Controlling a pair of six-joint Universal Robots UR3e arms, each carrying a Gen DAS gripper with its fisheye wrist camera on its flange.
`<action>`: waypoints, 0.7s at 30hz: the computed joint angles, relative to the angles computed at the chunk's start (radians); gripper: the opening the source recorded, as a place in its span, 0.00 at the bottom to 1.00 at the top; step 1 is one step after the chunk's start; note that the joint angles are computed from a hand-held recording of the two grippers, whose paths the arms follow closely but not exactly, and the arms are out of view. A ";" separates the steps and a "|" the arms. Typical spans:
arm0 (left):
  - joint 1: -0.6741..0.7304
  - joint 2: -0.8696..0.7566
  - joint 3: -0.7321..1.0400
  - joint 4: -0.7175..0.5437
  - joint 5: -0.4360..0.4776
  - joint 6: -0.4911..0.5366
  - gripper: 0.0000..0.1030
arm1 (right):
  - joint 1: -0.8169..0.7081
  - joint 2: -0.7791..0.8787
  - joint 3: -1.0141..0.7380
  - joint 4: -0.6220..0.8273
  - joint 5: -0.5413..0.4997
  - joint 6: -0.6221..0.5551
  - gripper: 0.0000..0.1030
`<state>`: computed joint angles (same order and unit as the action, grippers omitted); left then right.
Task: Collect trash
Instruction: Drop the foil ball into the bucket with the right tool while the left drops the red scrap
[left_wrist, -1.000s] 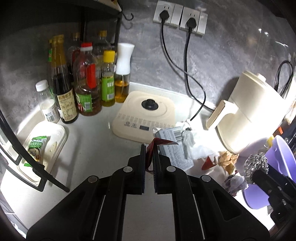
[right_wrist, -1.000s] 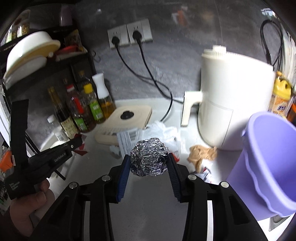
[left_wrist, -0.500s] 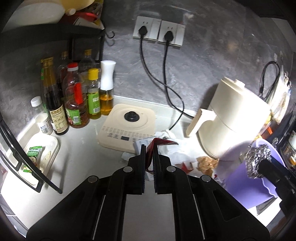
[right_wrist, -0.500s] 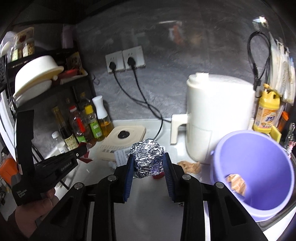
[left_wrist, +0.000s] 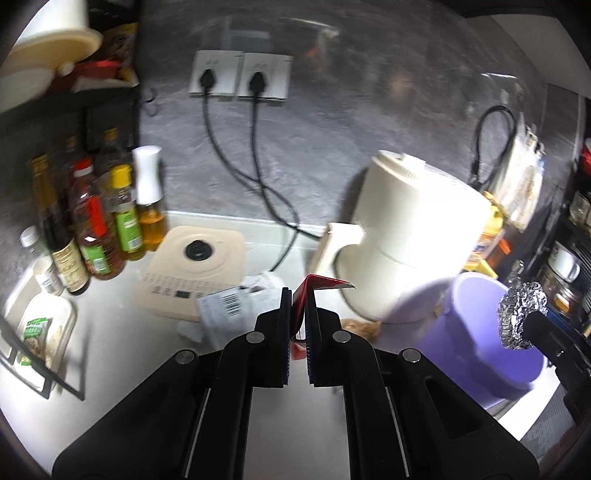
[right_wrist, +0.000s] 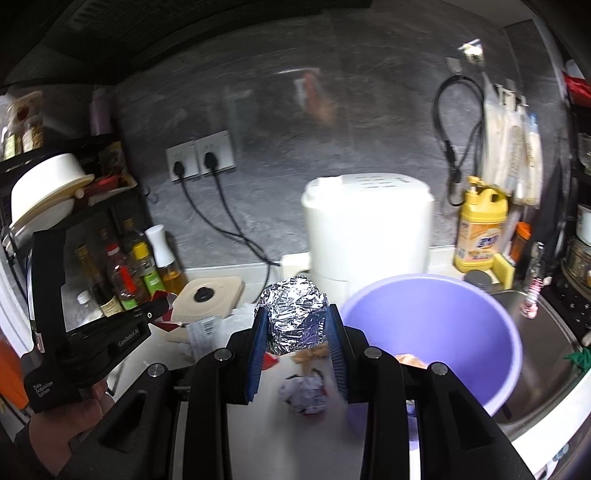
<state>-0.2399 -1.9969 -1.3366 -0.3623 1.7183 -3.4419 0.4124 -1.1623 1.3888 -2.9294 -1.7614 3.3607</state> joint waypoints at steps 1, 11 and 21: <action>-0.009 -0.014 0.023 -0.004 -0.003 0.002 0.07 | -0.005 -0.011 0.016 -0.004 -0.004 0.002 0.30; -0.089 -0.174 0.289 -0.079 -0.054 0.027 0.07 | -0.076 -0.132 0.183 -0.039 -0.046 0.046 0.31; -0.150 -0.323 0.551 -0.193 -0.070 0.047 0.07 | -0.170 -0.190 0.290 -0.031 -0.012 0.113 0.56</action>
